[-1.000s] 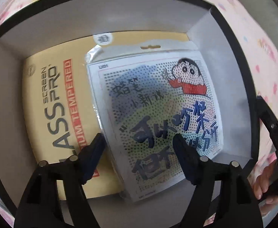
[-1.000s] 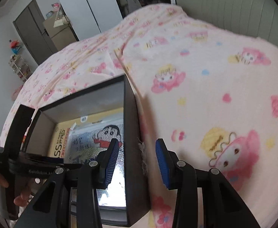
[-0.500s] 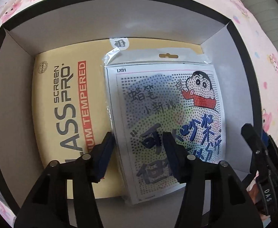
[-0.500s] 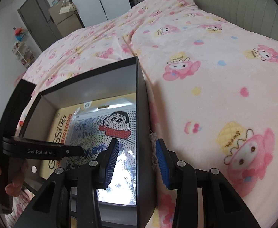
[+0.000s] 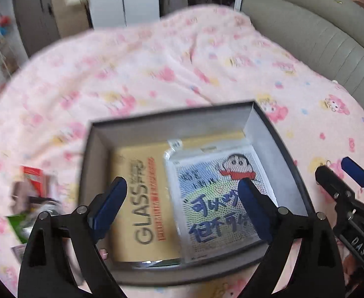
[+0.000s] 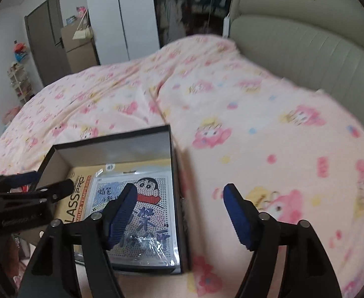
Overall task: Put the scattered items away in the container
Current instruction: 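Move the left gripper to the scattered items and grasp the Smart Devil box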
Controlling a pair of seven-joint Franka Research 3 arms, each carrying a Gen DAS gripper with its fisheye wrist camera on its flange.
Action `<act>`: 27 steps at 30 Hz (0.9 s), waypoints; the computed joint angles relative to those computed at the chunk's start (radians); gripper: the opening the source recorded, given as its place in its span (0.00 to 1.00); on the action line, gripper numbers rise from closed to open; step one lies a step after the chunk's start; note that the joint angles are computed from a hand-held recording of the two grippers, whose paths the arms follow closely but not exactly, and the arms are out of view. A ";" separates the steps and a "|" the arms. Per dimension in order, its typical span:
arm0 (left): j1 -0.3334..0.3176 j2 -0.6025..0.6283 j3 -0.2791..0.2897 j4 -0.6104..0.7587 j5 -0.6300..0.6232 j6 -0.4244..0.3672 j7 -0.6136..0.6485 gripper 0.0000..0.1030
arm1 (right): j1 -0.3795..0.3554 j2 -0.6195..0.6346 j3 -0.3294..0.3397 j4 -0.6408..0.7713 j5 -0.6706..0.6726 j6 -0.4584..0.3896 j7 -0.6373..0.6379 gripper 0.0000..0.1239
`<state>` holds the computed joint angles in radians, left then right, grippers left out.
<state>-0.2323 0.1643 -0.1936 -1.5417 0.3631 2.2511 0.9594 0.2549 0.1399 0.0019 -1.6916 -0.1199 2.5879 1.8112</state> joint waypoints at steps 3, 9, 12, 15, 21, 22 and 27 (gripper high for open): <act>-0.001 -0.023 0.002 -0.008 0.024 0.040 -0.009 0.90 | 0.003 -0.044 0.014 -0.025 0.027 -0.002 -0.020 0.64; 0.024 -0.165 0.012 -0.172 0.132 0.149 -0.053 0.92 | 0.010 -0.169 0.043 -0.126 -0.042 0.032 0.043 0.65; 0.043 -0.279 0.007 -0.281 0.078 0.174 -0.050 0.93 | 0.005 -0.239 0.070 -0.198 -0.031 0.047 0.062 0.65; 0.063 -0.369 -0.006 -0.374 0.074 0.170 -0.071 0.93 | 0.004 -0.299 0.101 -0.273 -0.022 0.066 0.068 0.65; 0.105 -0.495 0.000 -0.518 0.086 0.149 -0.116 0.93 | 0.050 -0.307 0.139 -0.292 0.070 0.041 -0.047 0.65; 0.109 -0.518 0.014 -0.544 0.062 0.156 -0.111 0.93 | 0.062 -0.296 0.145 -0.280 0.082 0.042 -0.069 0.65; 0.170 -0.629 0.041 -0.654 0.044 0.158 -0.119 0.93 | 0.120 -0.233 0.169 -0.214 0.135 0.039 -0.144 0.65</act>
